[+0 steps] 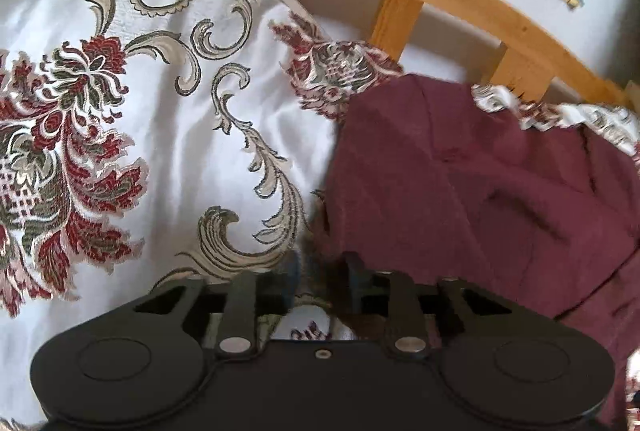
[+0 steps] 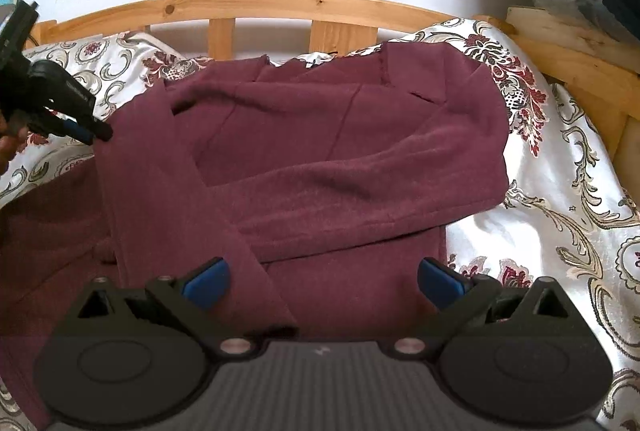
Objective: Fold small clothes
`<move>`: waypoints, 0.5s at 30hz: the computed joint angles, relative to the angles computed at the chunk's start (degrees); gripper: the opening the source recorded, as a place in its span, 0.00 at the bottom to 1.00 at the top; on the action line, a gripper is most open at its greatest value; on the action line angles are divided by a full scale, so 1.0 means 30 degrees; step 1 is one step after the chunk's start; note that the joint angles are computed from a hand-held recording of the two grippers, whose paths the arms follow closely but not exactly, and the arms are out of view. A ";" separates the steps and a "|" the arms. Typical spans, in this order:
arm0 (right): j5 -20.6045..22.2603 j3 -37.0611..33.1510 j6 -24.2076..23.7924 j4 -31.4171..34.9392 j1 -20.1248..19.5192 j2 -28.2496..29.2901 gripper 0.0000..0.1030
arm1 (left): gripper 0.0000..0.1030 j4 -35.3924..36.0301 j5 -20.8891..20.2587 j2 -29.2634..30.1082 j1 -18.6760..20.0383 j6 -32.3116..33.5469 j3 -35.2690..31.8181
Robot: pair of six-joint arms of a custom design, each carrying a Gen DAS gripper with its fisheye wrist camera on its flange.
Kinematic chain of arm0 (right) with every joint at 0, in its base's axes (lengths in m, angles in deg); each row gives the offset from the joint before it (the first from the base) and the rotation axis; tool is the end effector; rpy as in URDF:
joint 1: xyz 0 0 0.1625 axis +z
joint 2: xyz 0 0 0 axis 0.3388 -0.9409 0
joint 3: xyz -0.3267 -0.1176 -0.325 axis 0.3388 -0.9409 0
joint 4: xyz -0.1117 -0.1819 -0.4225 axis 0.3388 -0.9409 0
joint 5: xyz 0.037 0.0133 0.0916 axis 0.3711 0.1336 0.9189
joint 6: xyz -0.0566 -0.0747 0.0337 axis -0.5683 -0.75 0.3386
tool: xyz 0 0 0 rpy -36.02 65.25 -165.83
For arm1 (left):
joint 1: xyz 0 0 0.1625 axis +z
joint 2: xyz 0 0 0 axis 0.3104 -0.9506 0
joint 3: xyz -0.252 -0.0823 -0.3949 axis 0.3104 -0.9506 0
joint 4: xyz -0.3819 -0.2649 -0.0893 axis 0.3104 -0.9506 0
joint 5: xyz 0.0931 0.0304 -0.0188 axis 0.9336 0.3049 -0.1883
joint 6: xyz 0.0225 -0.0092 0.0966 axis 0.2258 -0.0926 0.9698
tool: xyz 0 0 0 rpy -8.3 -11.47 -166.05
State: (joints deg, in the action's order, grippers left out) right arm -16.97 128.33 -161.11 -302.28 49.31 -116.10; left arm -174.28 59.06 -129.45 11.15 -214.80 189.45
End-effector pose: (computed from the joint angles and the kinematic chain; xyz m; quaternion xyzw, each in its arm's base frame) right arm 0.0216 -0.3843 0.1670 0.4514 -0.8060 0.3306 0.1932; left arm -0.1593 -0.3478 0.0850 -0.1980 0.7536 -0.5277 0.3383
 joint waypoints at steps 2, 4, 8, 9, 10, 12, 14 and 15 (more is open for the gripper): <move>0.0066 0.0006 -0.0036 -0.0026 -0.0027 -0.0039 1.00 | 0.61 0.0751 -0.0011 -0.0094 -0.0736 -0.0922 0.0150; 0.0094 0.0034 -0.0122 -0.0153 -0.0030 -0.0041 1.00 | 0.70 0.3976 -0.0528 0.0163 -0.1725 -0.3346 -0.0352; 0.0188 0.0214 -0.0377 -0.0643 -0.0022 -0.0044 1.00 | 0.77 0.8101 -0.2645 0.0911 -0.3053 -0.5074 -0.1470; 0.0207 0.0270 -0.0418 -0.0792 -0.0006 -0.0058 1.00 | 0.79 0.8548 -0.3183 0.1047 -0.3593 -0.5023 -0.1507; 0.0222 0.0339 -0.0451 -0.1010 0.0003 -0.0038 1.00 | 0.82 0.8761 -0.3631 0.1101 -0.4137 -0.4880 -0.1450; 0.0162 0.0449 -0.0374 -0.1435 0.0055 0.0039 1.00 | 0.85 0.8822 -0.4689 0.1212 -0.5437 -0.4369 -0.1218; -0.0097 0.0523 -0.0142 -0.1746 0.0190 0.0153 1.00 | 0.92 0.8780 -0.5729 0.1362 -0.6866 -0.3975 -0.0925; -0.0128 0.0560 0.0013 -0.1947 0.0220 0.0249 1.00 | 0.93 0.8654 -0.6119 0.1419 -0.7504 -0.3813 -0.0748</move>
State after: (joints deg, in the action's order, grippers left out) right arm -17.36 130.01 -161.07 -308.12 49.97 -115.36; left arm -148.32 40.70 -125.19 -11.36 -226.23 187.21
